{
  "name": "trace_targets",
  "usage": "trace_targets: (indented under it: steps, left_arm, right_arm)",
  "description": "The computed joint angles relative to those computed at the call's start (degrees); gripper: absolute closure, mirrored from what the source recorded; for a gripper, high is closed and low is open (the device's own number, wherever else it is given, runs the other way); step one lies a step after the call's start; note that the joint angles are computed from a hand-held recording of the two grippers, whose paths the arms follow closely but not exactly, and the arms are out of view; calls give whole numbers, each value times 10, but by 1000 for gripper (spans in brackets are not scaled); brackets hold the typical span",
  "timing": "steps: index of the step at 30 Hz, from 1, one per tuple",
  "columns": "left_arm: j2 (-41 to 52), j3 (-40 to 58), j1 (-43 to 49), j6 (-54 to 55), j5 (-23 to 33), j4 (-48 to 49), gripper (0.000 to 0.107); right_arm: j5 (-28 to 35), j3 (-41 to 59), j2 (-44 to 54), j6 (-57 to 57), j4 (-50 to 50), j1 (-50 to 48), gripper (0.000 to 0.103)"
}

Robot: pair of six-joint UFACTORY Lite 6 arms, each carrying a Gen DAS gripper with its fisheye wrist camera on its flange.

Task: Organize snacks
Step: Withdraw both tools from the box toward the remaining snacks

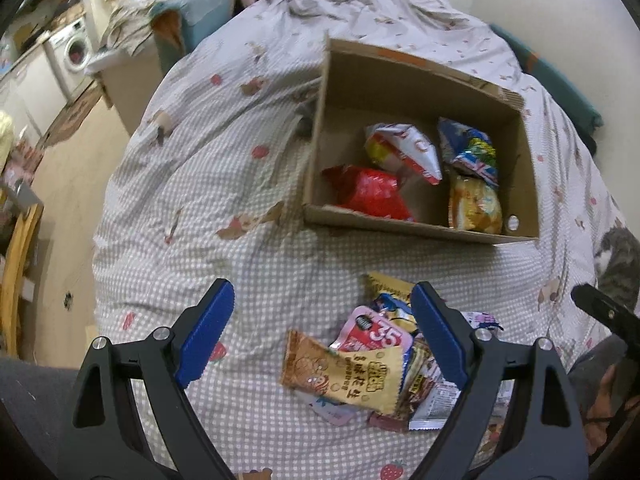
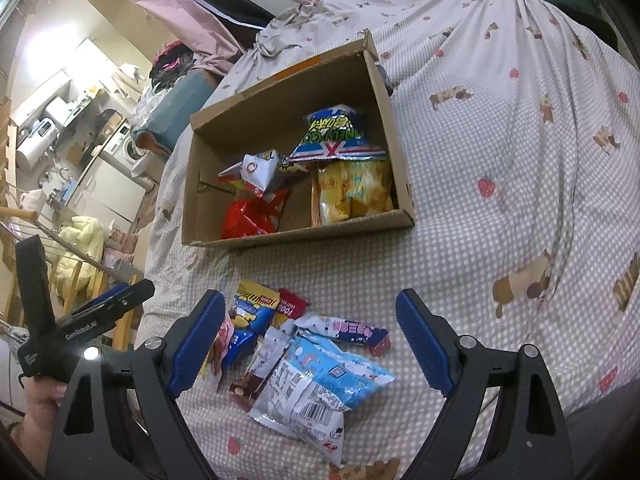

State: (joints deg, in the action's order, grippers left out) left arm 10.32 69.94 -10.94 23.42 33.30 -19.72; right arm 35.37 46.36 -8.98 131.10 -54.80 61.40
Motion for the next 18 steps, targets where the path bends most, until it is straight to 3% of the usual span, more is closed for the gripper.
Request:
trace_targets:
  steps: [10, 14, 18]
  left_arm:
    - [113, 67, 22, -65, 81, 23, 19]
    - [123, 51, 15, -32, 116, -3, 19]
    - [110, 32, -9, -10, 113, -16, 19]
  right_arm:
    - [-55, -27, 8, 26, 21, -34, 13]
    - [-67, -36, 8, 19, 36, -48, 13]
    - [-78, -40, 11, 18, 42, -55, 13]
